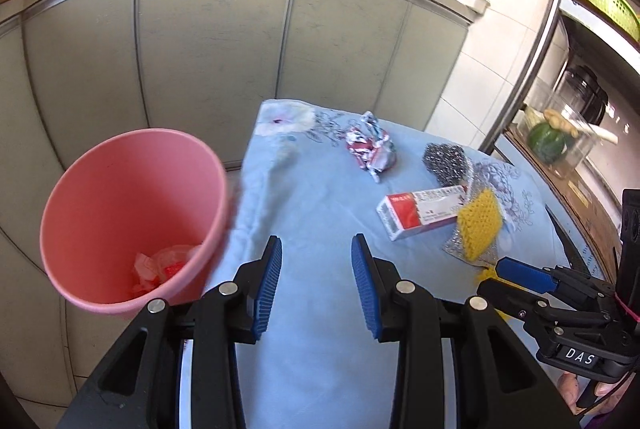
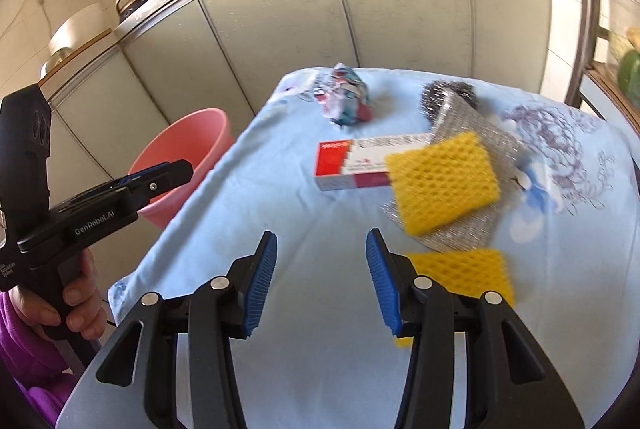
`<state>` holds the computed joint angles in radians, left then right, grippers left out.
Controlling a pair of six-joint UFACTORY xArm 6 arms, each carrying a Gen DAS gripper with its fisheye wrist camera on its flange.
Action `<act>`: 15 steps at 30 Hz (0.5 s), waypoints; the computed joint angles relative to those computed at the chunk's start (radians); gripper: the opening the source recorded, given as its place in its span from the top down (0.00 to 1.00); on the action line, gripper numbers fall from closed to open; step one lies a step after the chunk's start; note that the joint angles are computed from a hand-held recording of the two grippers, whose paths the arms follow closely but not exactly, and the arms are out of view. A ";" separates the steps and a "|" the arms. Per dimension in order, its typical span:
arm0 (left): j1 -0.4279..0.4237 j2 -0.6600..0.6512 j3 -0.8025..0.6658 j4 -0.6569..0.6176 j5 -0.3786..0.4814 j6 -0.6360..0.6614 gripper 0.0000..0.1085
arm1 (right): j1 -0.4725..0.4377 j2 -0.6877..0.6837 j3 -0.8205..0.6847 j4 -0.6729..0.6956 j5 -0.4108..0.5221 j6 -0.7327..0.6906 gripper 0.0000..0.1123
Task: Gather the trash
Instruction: 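Move both open tools back over the remaining trash on the table, then grasp a yellow foam net with left tool while right tool grasps the other yellow net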
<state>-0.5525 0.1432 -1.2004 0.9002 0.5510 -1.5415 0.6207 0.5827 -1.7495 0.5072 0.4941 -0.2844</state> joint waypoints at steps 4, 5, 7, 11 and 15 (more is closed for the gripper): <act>-0.015 0.050 -0.060 -0.036 0.009 0.052 0.67 | -0.017 -0.030 0.058 0.020 -0.023 -0.011 0.58; -0.018 0.059 -0.072 -0.044 0.011 0.062 0.67 | -0.021 -0.035 0.068 0.023 -0.028 -0.013 0.58; -0.022 0.078 -0.095 -0.060 0.014 0.082 0.67 | -0.028 -0.046 0.089 0.031 -0.036 -0.021 0.58; -0.032 0.115 -0.139 -0.090 0.021 0.118 0.67 | -0.039 -0.061 0.117 0.032 -0.047 -0.035 0.58; -0.041 0.137 -0.168 -0.108 0.027 0.147 0.67 | -0.047 -0.075 0.144 0.040 -0.058 -0.051 0.58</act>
<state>-0.5930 0.2805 -1.3680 0.7925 0.5781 -1.3942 0.5738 0.5075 -1.6053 0.5476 0.4361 -0.3351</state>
